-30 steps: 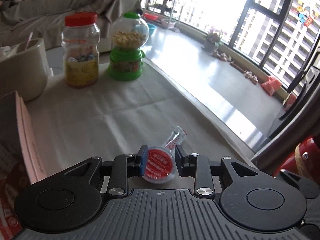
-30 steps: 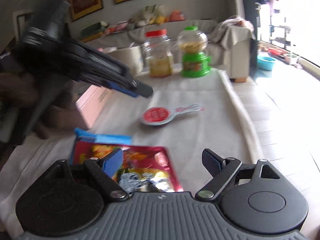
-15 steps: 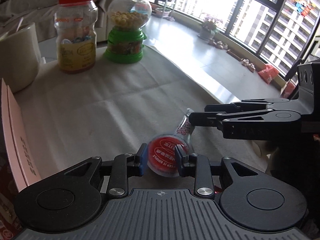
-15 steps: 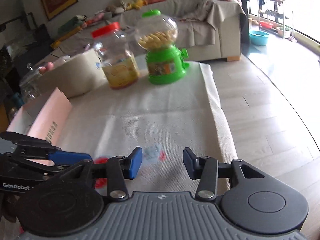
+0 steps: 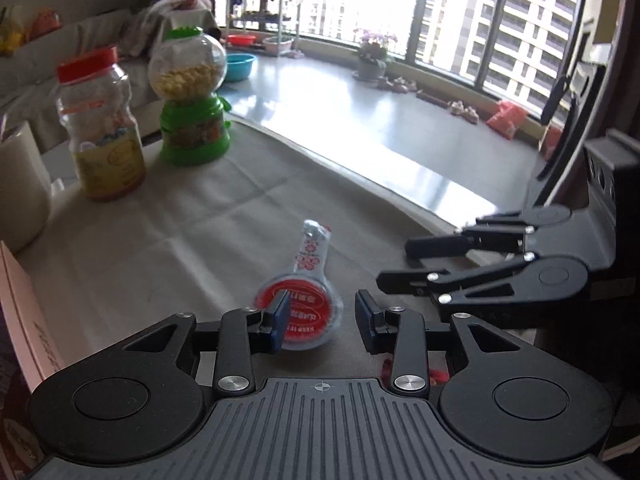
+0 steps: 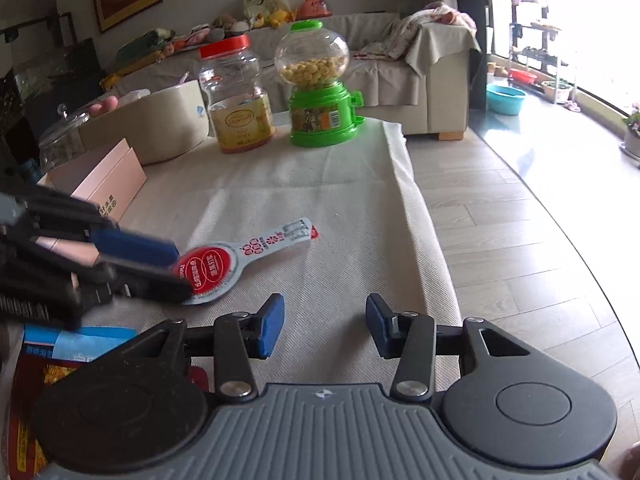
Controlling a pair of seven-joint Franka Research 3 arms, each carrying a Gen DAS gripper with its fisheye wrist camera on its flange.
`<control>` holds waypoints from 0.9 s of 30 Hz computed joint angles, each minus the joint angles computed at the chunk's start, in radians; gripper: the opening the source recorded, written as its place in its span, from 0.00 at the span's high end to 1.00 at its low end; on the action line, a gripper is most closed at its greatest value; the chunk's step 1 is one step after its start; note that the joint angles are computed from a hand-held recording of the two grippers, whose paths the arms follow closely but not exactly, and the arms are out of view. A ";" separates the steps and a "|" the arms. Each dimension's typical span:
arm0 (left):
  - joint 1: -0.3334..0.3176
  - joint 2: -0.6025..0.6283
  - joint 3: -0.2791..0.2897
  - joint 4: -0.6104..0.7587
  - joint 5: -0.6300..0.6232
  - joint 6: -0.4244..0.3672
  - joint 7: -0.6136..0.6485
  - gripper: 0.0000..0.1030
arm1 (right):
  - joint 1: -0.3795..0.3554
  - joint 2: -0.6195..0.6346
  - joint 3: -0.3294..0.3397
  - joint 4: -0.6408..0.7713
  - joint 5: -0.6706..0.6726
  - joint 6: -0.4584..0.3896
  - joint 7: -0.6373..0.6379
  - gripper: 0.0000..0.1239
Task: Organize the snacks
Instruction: 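Lift the red round spoon packet with the left tool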
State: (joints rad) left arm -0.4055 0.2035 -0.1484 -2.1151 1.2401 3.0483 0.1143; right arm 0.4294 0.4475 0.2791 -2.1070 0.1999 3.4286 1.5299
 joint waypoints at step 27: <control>0.092 0.168 -0.061 0.059 -0.323 0.159 0.171 0.80 | 0.039 -0.011 -0.010 -0.015 -0.019 0.004 -0.081 0.62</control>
